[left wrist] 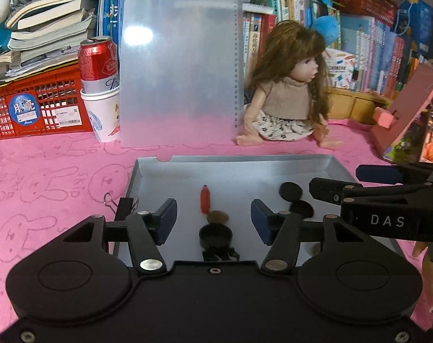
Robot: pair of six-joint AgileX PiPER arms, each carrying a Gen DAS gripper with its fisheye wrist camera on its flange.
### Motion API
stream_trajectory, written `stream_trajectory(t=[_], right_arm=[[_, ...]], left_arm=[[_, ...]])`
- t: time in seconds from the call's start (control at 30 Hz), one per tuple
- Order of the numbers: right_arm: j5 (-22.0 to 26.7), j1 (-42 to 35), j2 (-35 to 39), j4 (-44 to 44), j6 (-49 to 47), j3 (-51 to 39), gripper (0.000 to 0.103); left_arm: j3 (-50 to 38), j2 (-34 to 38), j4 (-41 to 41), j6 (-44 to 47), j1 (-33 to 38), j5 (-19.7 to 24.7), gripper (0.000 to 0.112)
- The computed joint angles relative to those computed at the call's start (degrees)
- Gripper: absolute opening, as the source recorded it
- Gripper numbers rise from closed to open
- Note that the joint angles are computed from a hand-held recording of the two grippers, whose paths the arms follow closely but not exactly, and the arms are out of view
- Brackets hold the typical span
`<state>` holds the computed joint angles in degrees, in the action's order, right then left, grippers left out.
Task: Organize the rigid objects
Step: 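Withdraw both grippers from the box toward the items on the cloth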
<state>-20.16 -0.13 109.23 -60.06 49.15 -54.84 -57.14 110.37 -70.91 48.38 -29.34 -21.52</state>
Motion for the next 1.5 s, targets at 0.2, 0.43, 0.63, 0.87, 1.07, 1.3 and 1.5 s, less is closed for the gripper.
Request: stream_trajectory(t=[0.2, 0.43, 0.63, 0.87, 1.07, 1.3, 1.5], right_arm=[[-4.4, -1.9, -5.0, 3.4, -5.5, 6.7, 0.087], [-9.0, -4.0, -9.6, 7.0, -11.9, 14.0, 0.089], [-11.2, -4.9, -11.6, 9.2, -16.5, 18.5, 0.091], [-14.3, -6.5, -13.4, 9.5, -19.0, 22.6, 0.096], [-16.2, -7.4, -14.4, 10.8, -22.5, 25.8, 0.098], [-18.3, -9.3, -14.4, 10.7, -24.9, 28.5, 0.098], [-19.5, -10.8, -13.8, 11.0, -26.7, 30.0, 0.099]], left_arm=[[6.9, -5.4, 5.7, -7.0, -2.4, -1.6, 0.063], [13.7, -9.9, 8.0, -10.7, -6.5, -6.3, 0.07], [18.3, -12.4, 10.6, -15.1, -8.8, -8.3, 0.075], [23.6, -14.4, 12.1, -18.2, -12.5, -12.7, 0.085], [26.9, -15.3, 13.5, -21.9, -14.5, -13.6, 0.086], [29.6, -15.0, 13.9, -24.4, -17.0, -14.7, 0.087], [30.9, -13.9, 13.8, -26.8, -18.4, -15.3, 0.087]])
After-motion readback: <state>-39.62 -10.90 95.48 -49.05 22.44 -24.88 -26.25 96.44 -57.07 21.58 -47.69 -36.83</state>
